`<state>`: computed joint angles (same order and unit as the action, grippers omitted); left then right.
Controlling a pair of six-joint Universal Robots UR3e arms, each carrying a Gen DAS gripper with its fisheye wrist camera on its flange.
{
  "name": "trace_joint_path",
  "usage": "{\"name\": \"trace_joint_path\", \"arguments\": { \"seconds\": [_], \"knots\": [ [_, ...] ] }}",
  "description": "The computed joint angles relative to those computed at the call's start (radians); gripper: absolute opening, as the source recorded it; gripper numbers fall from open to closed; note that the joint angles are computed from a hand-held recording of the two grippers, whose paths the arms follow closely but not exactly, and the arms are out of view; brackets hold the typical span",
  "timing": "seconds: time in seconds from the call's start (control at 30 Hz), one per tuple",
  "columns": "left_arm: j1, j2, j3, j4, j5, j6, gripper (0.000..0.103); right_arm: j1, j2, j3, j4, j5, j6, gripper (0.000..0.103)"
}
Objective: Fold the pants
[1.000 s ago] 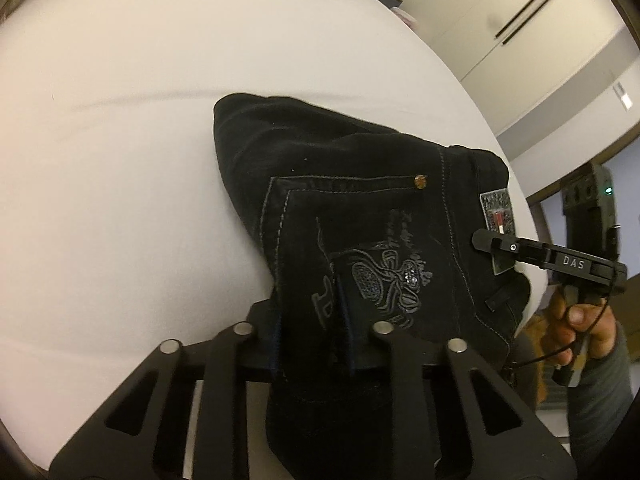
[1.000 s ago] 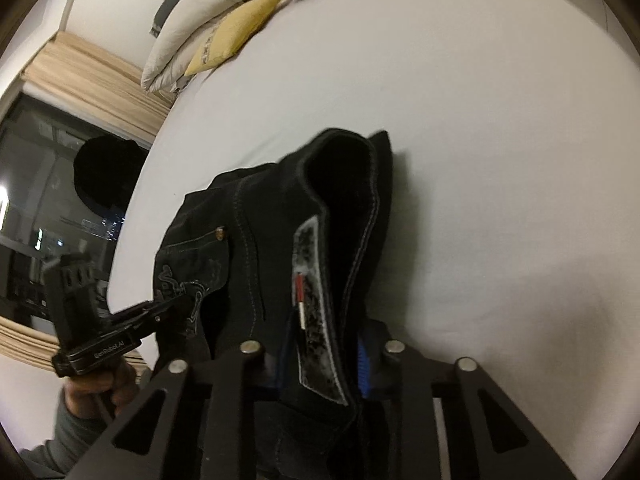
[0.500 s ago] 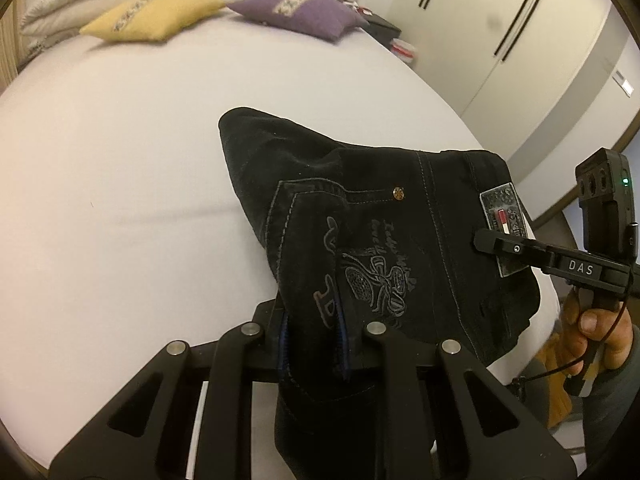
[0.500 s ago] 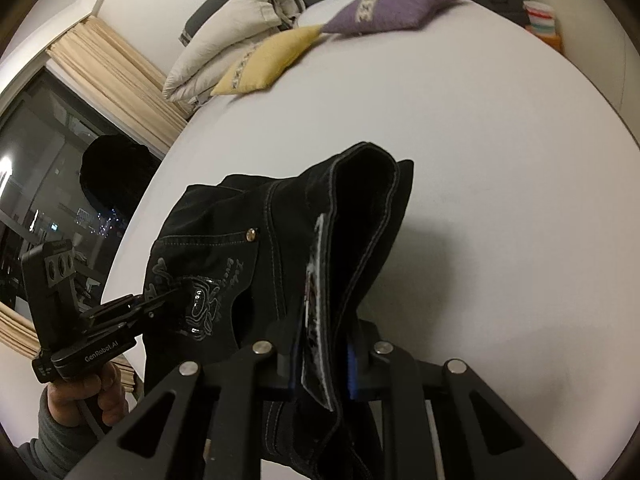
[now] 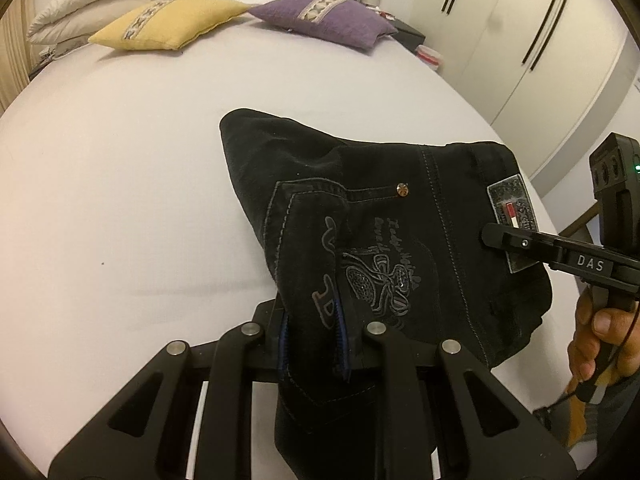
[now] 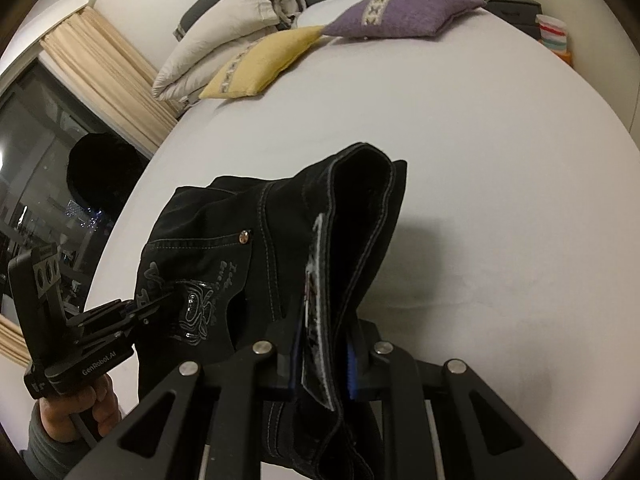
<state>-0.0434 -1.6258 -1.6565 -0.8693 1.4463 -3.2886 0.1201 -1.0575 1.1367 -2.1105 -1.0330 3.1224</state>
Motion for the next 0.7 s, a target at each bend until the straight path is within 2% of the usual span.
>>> {"name": "trace_joint_path", "arguments": {
  "seconds": [0.13,0.17,0.23,0.27,0.3,0.37,0.4,0.47,0.53,0.57,0.6,0.63,0.7],
  "knots": [
    [-0.013,-0.087,-0.001,0.052,0.018,-0.016,0.019,0.011,0.061,-0.039,0.007,-0.047,-0.004,0.019],
    [-0.017,-0.114,0.007,0.066,0.024,-0.024,0.021,0.016,0.085,-0.051,0.013,-0.076,-0.007,0.027],
    [-0.018,-0.143,-0.014,0.108,0.042,-0.043,0.031,0.019,0.113,-0.063,0.021,-0.124,0.008,0.044],
    [-0.014,-0.141,-0.032,0.125,0.041,-0.047,0.034,0.009,0.104,-0.036,0.003,-0.112,0.021,0.048],
    [-0.013,-0.135,-0.045,0.137,0.047,-0.057,0.042,0.0,0.084,-0.002,-0.014,-0.1,0.029,0.05],
    [-0.018,-0.108,-0.065,0.146,0.078,-0.069,0.045,0.001,0.029,0.051,-0.021,-0.137,0.045,0.063],
    [-0.029,-0.097,-0.053,0.131,0.105,-0.077,0.045,0.001,0.001,0.075,-0.022,-0.151,0.044,0.063],
    [-0.051,-0.043,-0.058,0.131,0.161,-0.093,0.052,-0.008,-0.092,0.165,-0.054,-0.162,0.03,0.064],
    [-0.093,0.022,-0.074,0.158,0.246,-0.113,0.078,-0.013,-0.199,0.262,-0.101,-0.187,0.029,0.067],
    [-0.125,0.054,-0.077,0.171,0.301,-0.122,0.085,-0.015,-0.263,0.319,-0.133,-0.194,0.032,0.069],
    [-0.157,0.083,-0.074,0.175,0.349,-0.132,0.098,-0.015,-0.319,0.362,-0.161,-0.207,0.036,0.07],
    [-0.194,0.099,-0.059,0.163,0.404,-0.15,0.103,-0.009,-0.363,0.391,-0.19,-0.222,0.039,0.074],
    [-0.276,0.128,-0.017,0.115,0.53,-0.203,0.103,0.005,-0.49,0.483,-0.273,-0.253,0.051,0.083]
  ]
}}
